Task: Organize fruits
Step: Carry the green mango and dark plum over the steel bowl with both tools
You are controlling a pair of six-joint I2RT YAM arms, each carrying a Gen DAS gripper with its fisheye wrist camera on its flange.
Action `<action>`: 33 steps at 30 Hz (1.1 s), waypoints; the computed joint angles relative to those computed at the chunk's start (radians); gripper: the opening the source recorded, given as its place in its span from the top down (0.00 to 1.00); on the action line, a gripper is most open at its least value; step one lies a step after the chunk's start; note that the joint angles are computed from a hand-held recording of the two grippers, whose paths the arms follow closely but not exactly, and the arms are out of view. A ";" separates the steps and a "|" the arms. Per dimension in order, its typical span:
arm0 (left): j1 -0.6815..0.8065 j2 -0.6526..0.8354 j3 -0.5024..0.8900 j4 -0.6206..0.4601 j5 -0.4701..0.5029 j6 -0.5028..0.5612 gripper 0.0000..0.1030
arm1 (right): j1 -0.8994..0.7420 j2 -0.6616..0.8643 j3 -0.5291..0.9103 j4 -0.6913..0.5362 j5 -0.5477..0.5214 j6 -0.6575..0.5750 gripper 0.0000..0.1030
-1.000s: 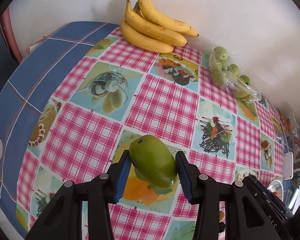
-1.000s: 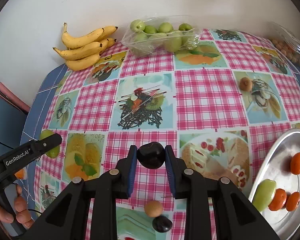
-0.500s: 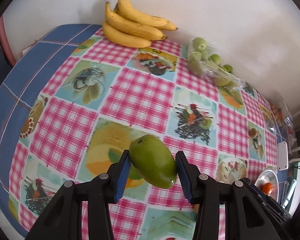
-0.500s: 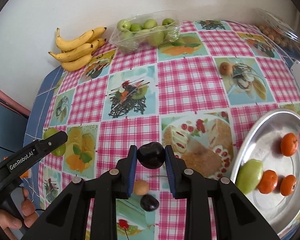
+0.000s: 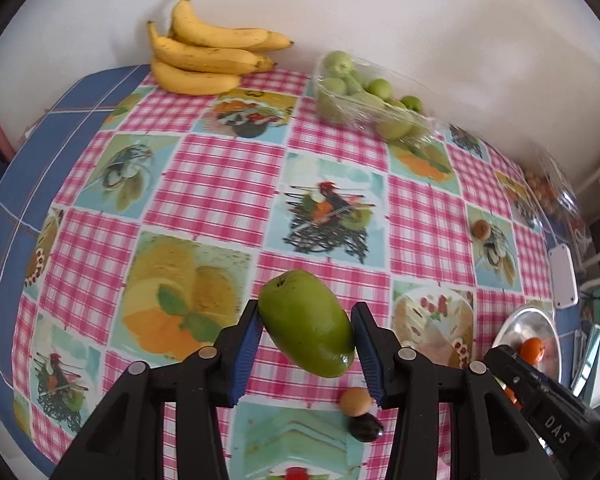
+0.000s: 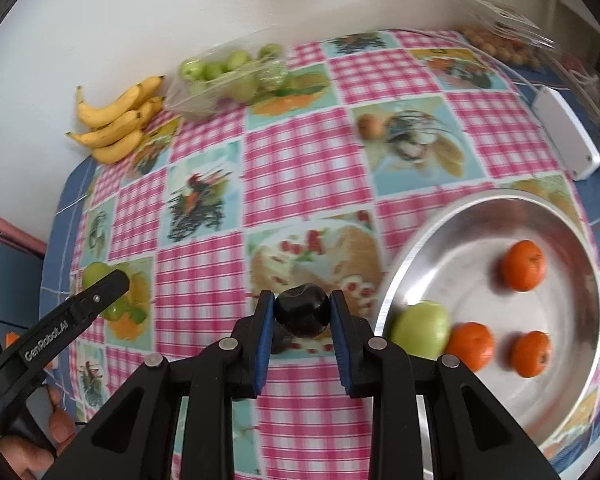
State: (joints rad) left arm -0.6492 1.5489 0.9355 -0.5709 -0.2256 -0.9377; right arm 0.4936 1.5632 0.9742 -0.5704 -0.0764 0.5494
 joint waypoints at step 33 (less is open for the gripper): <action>-0.291 0.426 0.509 -0.099 0.015 0.084 0.53 | -0.479 -0.211 -0.159 -0.094 -0.061 -0.166 0.72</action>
State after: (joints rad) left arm -0.9403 1.9746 1.4446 -0.6695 -0.2109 -0.8535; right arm 0.0148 1.3521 0.8152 -0.6645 -0.1372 0.3839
